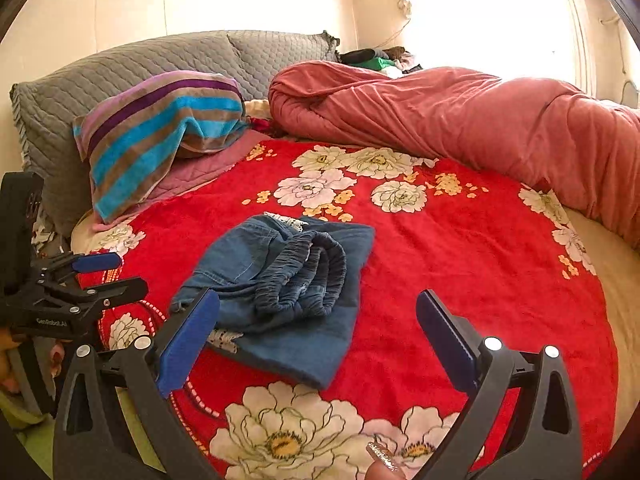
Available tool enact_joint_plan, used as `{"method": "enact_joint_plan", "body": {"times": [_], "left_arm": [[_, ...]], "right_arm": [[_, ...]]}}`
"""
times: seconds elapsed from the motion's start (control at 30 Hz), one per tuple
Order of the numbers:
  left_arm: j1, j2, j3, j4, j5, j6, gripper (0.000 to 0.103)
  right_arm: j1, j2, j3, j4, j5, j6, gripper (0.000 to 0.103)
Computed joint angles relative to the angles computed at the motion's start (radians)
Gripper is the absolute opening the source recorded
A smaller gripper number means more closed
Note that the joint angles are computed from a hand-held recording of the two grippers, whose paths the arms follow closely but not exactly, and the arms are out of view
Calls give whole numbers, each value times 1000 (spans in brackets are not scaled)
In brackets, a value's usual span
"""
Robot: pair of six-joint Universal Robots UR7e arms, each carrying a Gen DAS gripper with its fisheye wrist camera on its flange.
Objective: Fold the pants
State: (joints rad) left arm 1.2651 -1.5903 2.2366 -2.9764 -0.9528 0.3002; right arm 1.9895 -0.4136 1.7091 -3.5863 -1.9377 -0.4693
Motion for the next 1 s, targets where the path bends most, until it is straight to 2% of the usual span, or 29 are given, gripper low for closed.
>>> {"method": "enact_joint_plan", "body": {"times": [0.33, 0.43, 0.53, 0.63, 1.0], "left_arm": [[-1, -63, 57, 45, 0, -19, 94], [15, -65, 56, 80, -10, -33, 94], [28, -62, 55, 104, -17, -46, 94], [36, -60, 54, 109, -20, -55, 94], [32, -62, 58, 102, -9, -59, 94]], "right_arm": [[13, -17, 73, -16, -40, 44, 98], [20, -10, 72, 27, -101, 101, 98], [10, -9, 75, 90, -108, 170, 98], [10, 2, 71, 95, -124, 170, 98], [8, 1, 71, 79, -108, 160, 98]]}}
